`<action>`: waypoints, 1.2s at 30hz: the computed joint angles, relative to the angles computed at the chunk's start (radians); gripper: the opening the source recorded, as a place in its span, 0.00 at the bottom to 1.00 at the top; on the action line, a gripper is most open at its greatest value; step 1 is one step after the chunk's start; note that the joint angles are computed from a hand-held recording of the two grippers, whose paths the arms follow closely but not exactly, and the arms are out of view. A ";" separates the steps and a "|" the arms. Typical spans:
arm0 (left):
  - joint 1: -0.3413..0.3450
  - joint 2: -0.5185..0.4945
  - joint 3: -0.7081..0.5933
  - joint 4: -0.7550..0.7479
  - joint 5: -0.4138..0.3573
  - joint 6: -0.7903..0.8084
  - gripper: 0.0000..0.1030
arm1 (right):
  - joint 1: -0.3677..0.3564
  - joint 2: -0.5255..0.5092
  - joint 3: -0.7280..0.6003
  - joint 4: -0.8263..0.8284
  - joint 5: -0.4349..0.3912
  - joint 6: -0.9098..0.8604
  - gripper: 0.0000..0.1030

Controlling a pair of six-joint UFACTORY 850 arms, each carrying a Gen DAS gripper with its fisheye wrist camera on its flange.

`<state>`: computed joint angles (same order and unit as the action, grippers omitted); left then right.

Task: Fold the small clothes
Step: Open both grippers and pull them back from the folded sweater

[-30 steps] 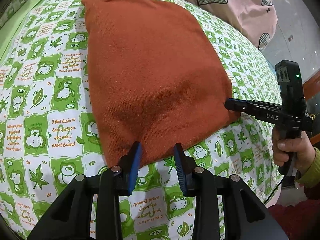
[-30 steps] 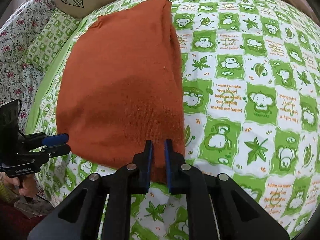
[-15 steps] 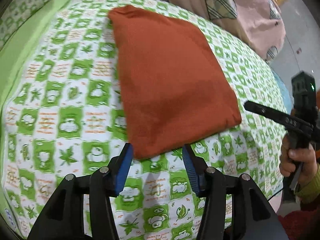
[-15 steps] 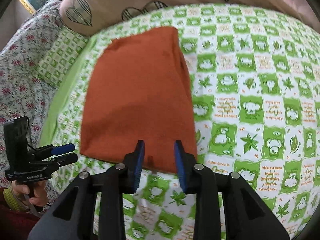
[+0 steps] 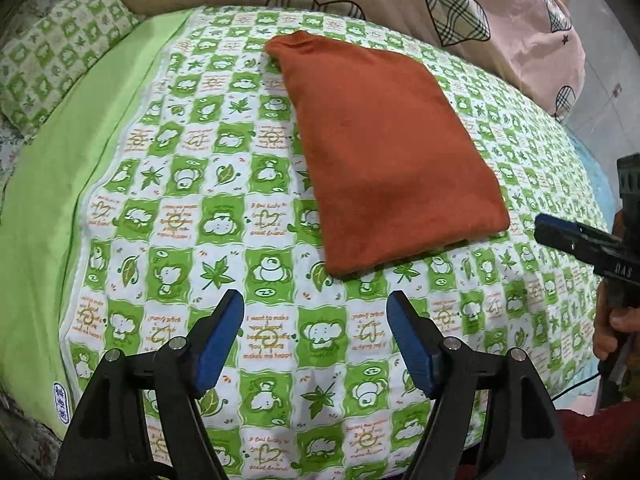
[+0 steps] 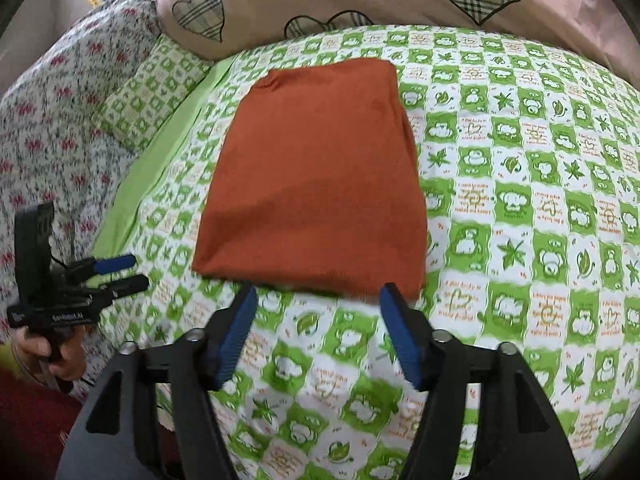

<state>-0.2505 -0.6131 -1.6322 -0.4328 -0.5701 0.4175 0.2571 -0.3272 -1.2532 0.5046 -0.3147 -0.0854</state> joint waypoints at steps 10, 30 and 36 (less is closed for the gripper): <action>-0.033 -0.058 -0.097 0.162 0.050 -0.162 0.80 | 0.015 -0.035 -0.036 -0.123 0.024 0.098 0.73; -0.096 -0.200 -0.304 0.408 -0.028 -0.390 0.81 | -0.003 -0.151 -0.171 -0.204 -0.018 0.128 0.80; -0.104 -0.212 -0.321 0.470 -0.021 -0.462 0.81 | -0.003 -0.178 -0.202 -0.177 -0.014 0.090 0.81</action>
